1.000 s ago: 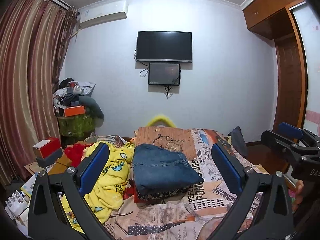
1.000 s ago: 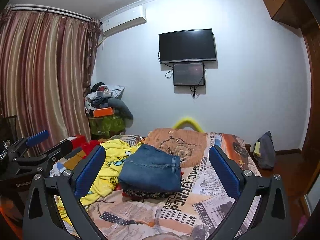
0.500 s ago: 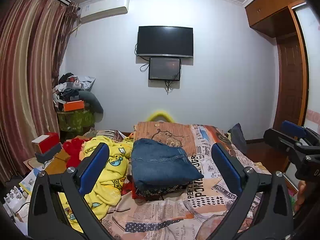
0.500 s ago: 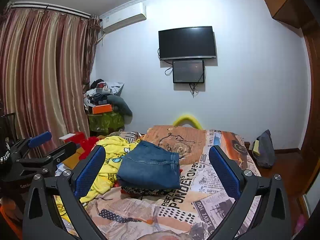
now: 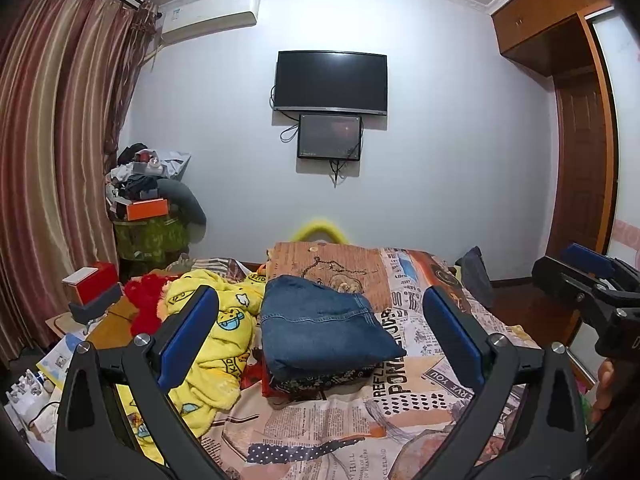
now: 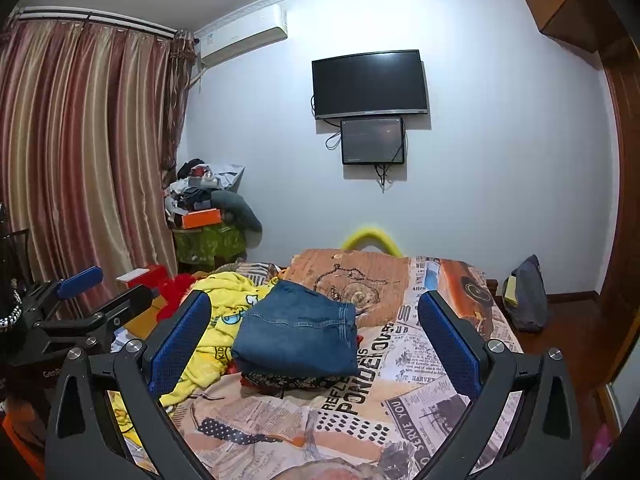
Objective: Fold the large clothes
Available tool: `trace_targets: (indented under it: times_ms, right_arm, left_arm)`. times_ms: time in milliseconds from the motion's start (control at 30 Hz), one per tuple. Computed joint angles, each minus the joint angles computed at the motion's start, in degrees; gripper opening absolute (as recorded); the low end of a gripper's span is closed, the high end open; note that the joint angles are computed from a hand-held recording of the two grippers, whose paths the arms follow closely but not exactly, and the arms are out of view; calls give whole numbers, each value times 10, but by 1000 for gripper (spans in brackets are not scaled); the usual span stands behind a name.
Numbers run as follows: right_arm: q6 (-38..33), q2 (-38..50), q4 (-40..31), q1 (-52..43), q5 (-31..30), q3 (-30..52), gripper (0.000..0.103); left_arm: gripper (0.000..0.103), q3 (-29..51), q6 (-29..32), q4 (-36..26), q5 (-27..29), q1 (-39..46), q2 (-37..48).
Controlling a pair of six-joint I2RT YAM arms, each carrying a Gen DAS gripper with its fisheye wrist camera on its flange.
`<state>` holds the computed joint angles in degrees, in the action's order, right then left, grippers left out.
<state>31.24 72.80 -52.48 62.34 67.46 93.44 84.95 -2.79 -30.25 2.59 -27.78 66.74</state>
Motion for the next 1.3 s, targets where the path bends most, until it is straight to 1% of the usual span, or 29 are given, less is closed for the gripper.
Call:
trace_targets:
  times_ms: [800,1067,1300]
  right_arm:
    - [0,1,-2,5,4,1,103]
    - [3,-3,1,6,7,-4,103]
    - [6,-7,1,4,8,-7,103]
  left_arm:
    - [103,-2,-6,-6,-10,-15,-8]
    - [103,6,-9,-15,19,-6,-11]
    - [103,10,-20,-20,26,-3,-8]
